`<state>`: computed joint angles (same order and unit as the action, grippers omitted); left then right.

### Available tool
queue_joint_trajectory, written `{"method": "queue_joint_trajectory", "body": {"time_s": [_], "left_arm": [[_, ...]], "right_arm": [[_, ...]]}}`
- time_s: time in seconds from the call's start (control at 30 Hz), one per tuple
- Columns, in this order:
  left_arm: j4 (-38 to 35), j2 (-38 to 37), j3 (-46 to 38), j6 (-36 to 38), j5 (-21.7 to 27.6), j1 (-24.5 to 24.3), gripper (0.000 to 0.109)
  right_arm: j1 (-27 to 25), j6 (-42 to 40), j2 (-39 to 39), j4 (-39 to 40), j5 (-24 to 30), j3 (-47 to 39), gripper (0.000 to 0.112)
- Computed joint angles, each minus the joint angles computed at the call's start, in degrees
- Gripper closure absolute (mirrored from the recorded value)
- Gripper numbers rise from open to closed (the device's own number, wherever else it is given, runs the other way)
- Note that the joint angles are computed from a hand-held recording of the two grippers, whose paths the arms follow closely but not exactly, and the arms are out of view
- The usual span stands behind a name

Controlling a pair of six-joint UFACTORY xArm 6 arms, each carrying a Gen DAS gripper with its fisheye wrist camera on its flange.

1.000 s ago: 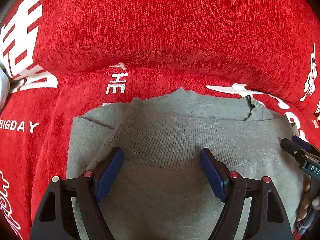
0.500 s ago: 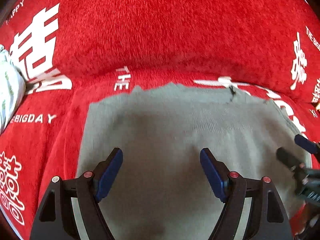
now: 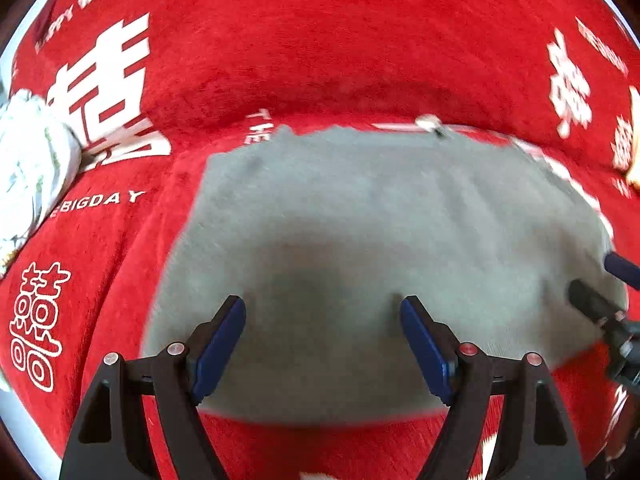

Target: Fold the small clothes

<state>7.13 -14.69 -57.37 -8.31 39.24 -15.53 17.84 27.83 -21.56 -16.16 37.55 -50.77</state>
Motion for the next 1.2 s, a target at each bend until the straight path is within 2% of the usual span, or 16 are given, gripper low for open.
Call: {"method": "queue_joint_trajectory", "body": {"time_s": [0.1, 0.17, 0.3, 0.37, 0.47, 0.53, 0.6, 0.67, 0.8, 0.9, 0.93, 1.0, 1.07, 1.1, 1.17, 1.2], "left_arm": [[3.91, -2.38, 4.07, -2.68, -1.02, -1.03, 0.027], [1.29, -3.91, 5.89, -1.56, -2.14, 0.28, 0.020], [-5.16, -7.04, 8.67, 3.15, -2.00, 3.95, 0.019], [-8.50, -9.35, 10.25, 5.71, -1.46, 6.14, 0.019], [-9.96, -13.26, 12.50, 4.90, -0.43, 9.94, 0.019], [-17.14, -15.11, 13.36, 7.32, 1.51, 14.13, 0.019], [-24.75, -13.58, 11.72, 9.96, 5.02, 17.30, 0.019], [-30.89, -11.58, 10.05, 13.14, 7.52, 18.95, 0.019], [-38.75, -8.66, 8.27, 17.12, 6.91, 18.40, 0.020], [-39.93, -5.68, 6.32, 15.13, 4.26, 16.05, 0.020], [-40.87, -4.55, 5.52, 15.19, 3.54, 15.36, 0.023], [-44.18, -2.30, 3.81, 17.78, 4.13, 14.96, 0.070], [-45.12, -0.15, 2.58, 18.15, 4.00, 14.81, 0.075], [-46.09, -0.12, 2.82, 19.15, 3.04, 14.85, 0.085], [-49.98, 0.08, 3.02, 22.56, 3.53, 16.03, 0.086], [-52.98, 0.13, 3.29, 24.81, 3.94, 16.87, 0.091]], "right_arm": [[2.41, 1.07, -0.24, -3.13, 1.08, 2.64, 0.023], [1.32, 1.96, -3.23, -2.63, -2.34, 6.51, 0.020], [-2.41, 0.68, -8.18, -0.54, -1.90, 10.41, 0.020], [-4.22, -2.99, -11.22, 3.18, -2.95, 13.00, 0.020], [-4.24, -0.02, -14.05, 0.20, -0.15, 13.65, 0.019], [-3.87, 2.93, -15.69, 0.27, 0.26, 14.10, 0.018], [-3.88, 2.76, -16.16, 4.85, -1.86, 14.67, 0.018], [-2.87, 3.70, -15.30, 5.68, -2.98, 14.37, 0.018], [1.07, 5.13, -12.54, 4.03, -3.76, 12.86, 0.018], [3.53, 5.20, -10.45, 3.29, -3.23, 11.43, 0.018], [4.04, 5.42, -9.92, 2.93, -3.12, 10.99, 0.018], [4.56, 5.34, -8.94, 2.61, -2.80, 9.93, 0.018], [4.33, 3.96, -7.48, 3.18, -2.58, 8.14, 0.018], [4.23, 3.41, -6.55, 3.28, -2.46, 6.98, 0.018], [3.87, 1.48, -3.48, 3.95, -2.03, 3.25, 0.018], [3.66, 0.13, -1.34, 5.01, -1.96, 0.81, 0.018]]}}
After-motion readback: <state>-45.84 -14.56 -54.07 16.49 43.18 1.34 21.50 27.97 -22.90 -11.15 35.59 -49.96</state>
